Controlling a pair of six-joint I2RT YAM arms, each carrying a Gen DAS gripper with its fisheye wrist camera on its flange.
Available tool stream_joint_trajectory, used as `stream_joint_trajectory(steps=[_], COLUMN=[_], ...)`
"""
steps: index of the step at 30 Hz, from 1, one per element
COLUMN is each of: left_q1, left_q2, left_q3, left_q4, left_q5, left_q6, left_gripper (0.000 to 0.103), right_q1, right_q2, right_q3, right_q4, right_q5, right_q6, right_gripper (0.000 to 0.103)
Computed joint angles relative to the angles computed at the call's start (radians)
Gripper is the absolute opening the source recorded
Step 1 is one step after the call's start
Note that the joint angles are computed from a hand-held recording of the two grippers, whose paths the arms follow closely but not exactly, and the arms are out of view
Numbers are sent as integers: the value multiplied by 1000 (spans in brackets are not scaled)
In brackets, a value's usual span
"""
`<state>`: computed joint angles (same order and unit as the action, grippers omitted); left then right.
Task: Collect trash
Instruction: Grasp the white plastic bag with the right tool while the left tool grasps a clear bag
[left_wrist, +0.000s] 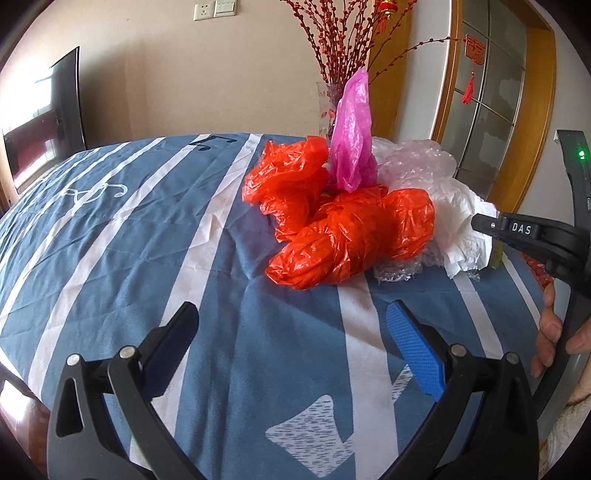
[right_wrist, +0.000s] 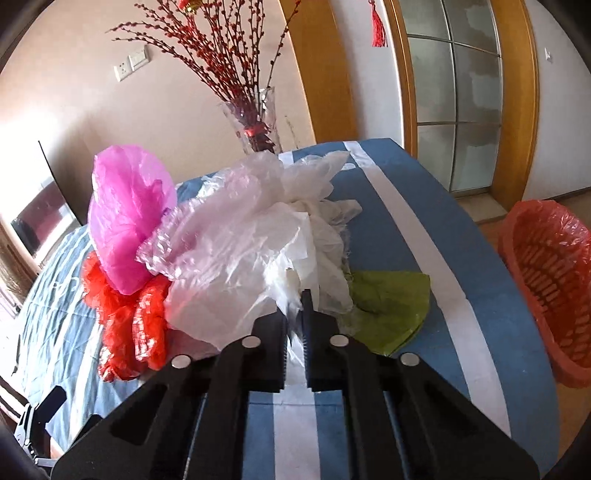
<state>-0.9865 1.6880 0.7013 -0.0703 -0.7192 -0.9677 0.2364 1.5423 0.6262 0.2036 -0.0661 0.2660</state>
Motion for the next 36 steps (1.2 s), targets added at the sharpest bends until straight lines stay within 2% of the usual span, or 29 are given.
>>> stream_joint_trajectory(steps=[10,18,20,25,26,31,34,36], left_q1=[-5,4,8,45,54,107,121,131], left_q2=[-1,13,34,147,177,350,459,505], left_q3=[29,154,218,420,469,719,861,922], left_q4=[1,11,10,-20,-42,-178,-278,-313], left_q5=[-7,-15,-13,25,34,104,96,96], left_q6=[35,178,236,365,376,406,414,419], left_gripper=[99,99,98,86,82,82,82,72], right_q1=[-68,-203,-241,-326,-344,-424,-469,-492], right_q2=[-255,-412,-428,-423,-418,-407,-379,-369], right_q3=[-96,-137,-145,-165,-166,-188,-187,-186], right_q4=[-58,-121,-125,-117,-117,-112,-103,-102], right_q5=[-13,-9,-24,-71,-84,-144,-182,-202], right_q6=[-6,-55,-68,-89,-94,-122,-133,-138], right_gripper=[4,4,4,4,4,4,4,4])
